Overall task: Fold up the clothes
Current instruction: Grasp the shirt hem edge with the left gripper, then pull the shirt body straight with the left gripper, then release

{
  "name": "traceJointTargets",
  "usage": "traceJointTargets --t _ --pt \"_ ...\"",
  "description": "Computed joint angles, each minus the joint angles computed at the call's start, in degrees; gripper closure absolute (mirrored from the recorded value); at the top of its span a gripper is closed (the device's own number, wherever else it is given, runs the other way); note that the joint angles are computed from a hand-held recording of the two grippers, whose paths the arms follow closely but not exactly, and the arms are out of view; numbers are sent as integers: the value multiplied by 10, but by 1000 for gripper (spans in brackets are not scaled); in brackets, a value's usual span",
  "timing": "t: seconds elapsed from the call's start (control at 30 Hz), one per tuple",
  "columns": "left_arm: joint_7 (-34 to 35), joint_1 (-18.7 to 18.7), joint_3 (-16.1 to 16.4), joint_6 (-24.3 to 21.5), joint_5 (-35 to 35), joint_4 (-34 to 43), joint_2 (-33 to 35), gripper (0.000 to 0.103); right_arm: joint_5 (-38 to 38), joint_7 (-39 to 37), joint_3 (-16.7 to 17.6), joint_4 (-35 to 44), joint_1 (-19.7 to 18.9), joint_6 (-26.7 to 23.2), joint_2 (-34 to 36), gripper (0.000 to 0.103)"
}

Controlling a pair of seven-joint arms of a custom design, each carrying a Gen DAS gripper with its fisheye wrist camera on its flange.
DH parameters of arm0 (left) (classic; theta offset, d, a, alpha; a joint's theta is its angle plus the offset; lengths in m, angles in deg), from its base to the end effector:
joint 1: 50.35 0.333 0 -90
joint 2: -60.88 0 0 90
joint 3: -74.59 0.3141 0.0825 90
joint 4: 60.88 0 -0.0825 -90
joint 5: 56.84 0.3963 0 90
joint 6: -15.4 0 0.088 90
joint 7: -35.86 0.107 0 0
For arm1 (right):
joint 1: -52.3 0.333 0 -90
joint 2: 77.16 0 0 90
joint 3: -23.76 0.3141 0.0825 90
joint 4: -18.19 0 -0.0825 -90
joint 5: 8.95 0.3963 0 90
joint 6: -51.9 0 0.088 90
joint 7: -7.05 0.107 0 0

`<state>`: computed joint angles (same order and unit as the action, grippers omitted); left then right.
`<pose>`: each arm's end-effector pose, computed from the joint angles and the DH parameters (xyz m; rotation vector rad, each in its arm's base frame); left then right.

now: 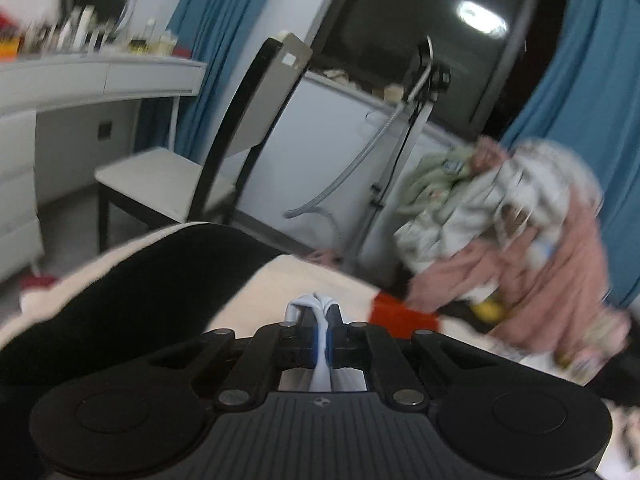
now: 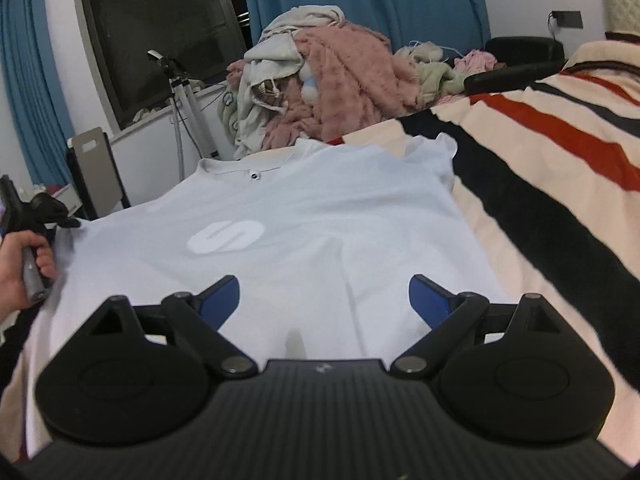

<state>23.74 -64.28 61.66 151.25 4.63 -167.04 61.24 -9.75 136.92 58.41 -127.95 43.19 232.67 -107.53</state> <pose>0.5566 -0.2703 0.5686 -2.0600 0.9608 -0.9142 0.4025 0.2273 0.5366 -1.3981 1.5972 -0.6107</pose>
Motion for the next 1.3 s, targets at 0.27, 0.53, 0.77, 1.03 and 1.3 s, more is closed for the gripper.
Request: traceJointTargets --t 0.27,0.53,0.77,1.03,1.3 --pt "75 -2 -6 43 -84 -72 -56 51 -16 -12 12 7 -16 12 4 10" --pt "184 -80 -29 80 -314 -310 -316 51 23 -53 -39 -22 59 24 -32 10" --pt "229 -192 -43 47 -504 -440 -467 57 28 -36 17 -53 3 -28 -142 10" --pt "217 -238 -70 60 -583 -476 -537 58 14 33 -9 -72 20 -94 -223 10" --pt "191 -298 -113 82 -610 -480 -512 56 1 44 -37 -102 46 -84 -269 10"
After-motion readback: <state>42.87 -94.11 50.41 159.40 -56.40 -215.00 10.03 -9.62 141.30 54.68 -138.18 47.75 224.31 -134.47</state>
